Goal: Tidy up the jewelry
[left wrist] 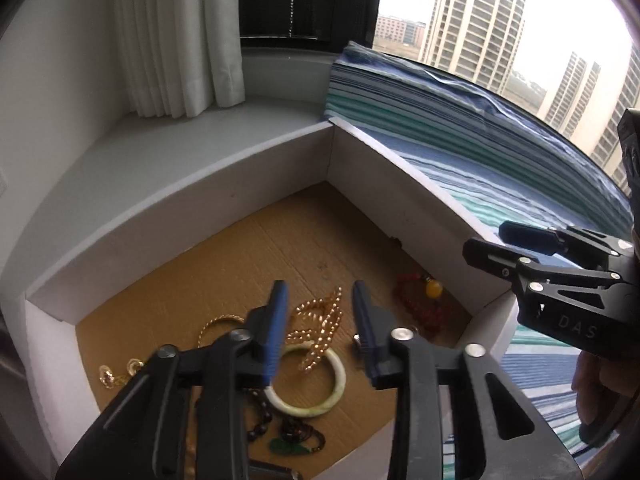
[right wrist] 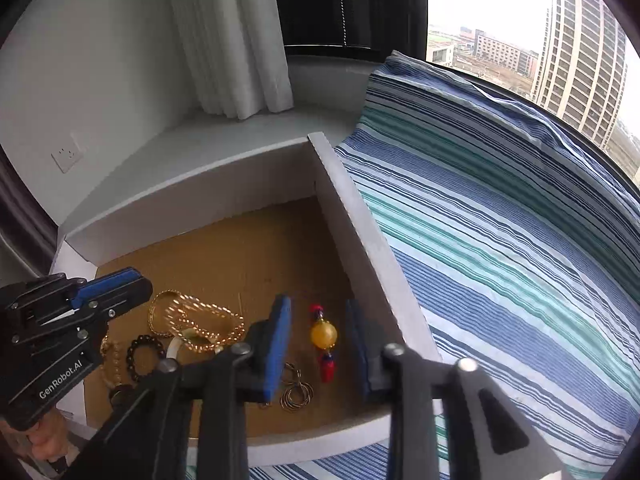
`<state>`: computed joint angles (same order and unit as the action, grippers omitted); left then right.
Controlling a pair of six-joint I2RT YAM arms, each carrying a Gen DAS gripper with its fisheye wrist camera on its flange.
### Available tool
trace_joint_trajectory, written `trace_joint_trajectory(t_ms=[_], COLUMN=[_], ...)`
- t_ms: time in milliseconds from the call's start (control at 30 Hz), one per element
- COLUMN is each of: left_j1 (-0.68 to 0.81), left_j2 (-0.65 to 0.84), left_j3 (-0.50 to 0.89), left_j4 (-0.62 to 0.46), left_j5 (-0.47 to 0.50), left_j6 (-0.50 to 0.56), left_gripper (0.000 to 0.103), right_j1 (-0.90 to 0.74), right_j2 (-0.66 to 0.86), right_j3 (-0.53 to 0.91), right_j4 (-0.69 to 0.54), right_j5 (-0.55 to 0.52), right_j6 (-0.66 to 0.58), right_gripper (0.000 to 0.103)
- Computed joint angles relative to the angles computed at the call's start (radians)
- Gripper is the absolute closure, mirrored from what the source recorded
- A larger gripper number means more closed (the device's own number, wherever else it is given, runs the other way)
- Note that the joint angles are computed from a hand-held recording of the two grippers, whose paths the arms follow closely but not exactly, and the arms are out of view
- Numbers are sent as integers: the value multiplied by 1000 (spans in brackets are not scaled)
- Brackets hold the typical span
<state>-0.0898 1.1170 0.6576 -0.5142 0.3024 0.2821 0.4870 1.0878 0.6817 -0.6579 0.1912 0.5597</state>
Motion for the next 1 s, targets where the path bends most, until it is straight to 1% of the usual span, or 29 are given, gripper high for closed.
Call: trace_joint_trajectory(t_ms=[33, 67, 100, 167, 233, 267, 333, 433, 467, 500, 567, 733, 800, 1000], left_j1=[10, 19, 24, 28, 22, 42, 88, 203, 218, 232, 220, 263, 311, 350], left_j2=[-45, -109, -190, -305, -417, -464, -522, -579, -590, -602, -627, -615, -598, -549], left_j3=[-22, -51, -80, -109, -127, -123, -113, -90, -80, -71, -49, 1, 15, 28], left_j4=[8, 21, 17, -9, -65, -115, -196, -285, -307, -329, -377, -461, -483, -488], left_j5=[-10, -28, -52, -102, -160, -158, -136, -48, -47, -55, -107, -142, -118, -128], left_j6=[-2, -2, 2, 10, 5, 10, 0, -1, -12, -18, -41, -22, 12, 23], left_gripper=[22, 11, 6, 1, 1, 1, 1, 1, 1, 1, 1, 1, 1, 1], right_j1=[17, 38, 64, 112, 185, 219, 274, 342, 353, 363, 372, 425, 439, 450], right_j2=[-25, -50, -72, -90, -102, -106, -114, -123, -124, -123, -110, -75, -70, -44], right_j3=[-4, -1, 11, 46, 85, 100, 122, 145, 150, 154, 165, 199, 211, 244], right_j4=[-7, -22, -55, -128, -218, -254, -306, -369, -381, -392, -408, -428, -430, -428], right_j5=[10, 19, 34, 60, 109, 128, 157, 197, 201, 202, 193, 201, 203, 201], right_j6=[17, 26, 34, 52, 78, 90, 116, 164, 172, 181, 189, 216, 227, 242], right_gripper=[35, 34, 34, 31, 26, 25, 25, 25, 25, 25, 25, 25, 25, 25])
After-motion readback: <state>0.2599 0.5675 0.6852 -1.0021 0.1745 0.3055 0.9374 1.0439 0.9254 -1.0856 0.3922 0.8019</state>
